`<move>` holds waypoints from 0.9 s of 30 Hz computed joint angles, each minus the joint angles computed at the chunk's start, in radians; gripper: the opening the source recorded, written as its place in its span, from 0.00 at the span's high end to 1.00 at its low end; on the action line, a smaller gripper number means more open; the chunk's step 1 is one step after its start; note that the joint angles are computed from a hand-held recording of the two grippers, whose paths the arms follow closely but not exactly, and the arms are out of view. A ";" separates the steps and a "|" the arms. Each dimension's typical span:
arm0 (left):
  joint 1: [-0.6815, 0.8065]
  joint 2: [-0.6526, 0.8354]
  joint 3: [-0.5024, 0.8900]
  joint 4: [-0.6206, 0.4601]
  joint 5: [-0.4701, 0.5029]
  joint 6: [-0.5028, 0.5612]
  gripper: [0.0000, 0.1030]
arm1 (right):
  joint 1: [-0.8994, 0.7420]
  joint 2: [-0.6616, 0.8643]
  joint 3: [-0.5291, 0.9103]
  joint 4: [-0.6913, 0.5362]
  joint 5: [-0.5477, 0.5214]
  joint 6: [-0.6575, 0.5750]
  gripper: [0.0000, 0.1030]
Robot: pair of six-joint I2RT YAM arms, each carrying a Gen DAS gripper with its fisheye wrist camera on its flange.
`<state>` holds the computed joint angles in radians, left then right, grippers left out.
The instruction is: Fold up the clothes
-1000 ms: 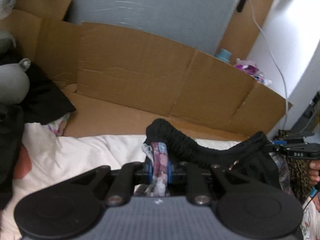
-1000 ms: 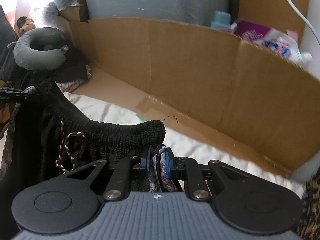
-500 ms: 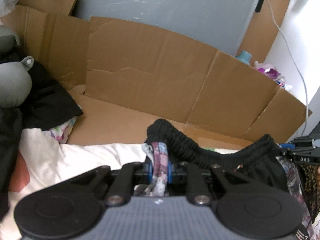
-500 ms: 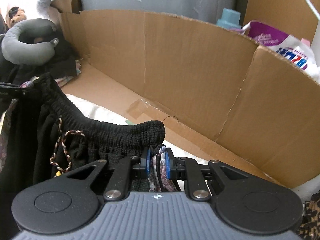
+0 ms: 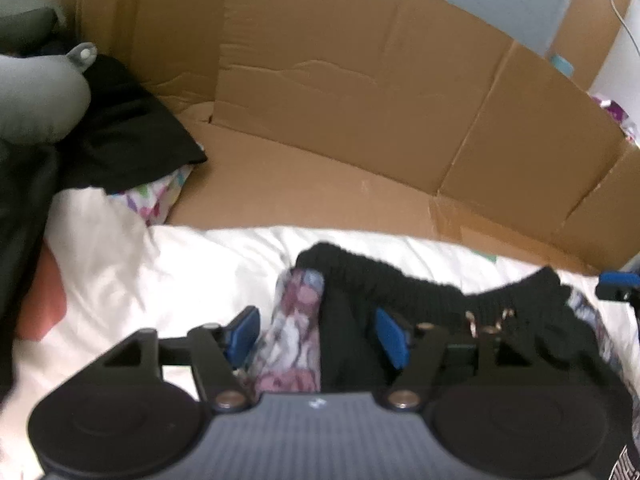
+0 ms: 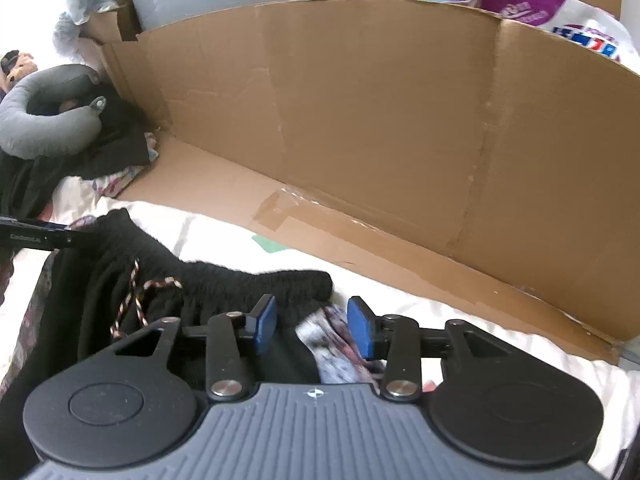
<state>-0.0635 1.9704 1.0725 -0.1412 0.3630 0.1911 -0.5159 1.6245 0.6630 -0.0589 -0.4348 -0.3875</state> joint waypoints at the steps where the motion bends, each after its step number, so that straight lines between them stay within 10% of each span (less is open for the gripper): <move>1: 0.009 -0.007 -0.007 -0.007 0.004 -0.001 0.35 | -0.014 -0.011 -0.005 -0.010 -0.005 -0.007 0.54; 14: 0.127 -0.212 -0.151 -0.078 0.045 0.075 0.34 | -0.215 -0.277 -0.152 -0.171 -0.090 -0.125 0.54; 27: 0.339 -0.490 -0.327 -0.268 0.148 0.269 0.34 | -0.617 -0.553 -0.181 -0.728 -0.260 -0.516 0.54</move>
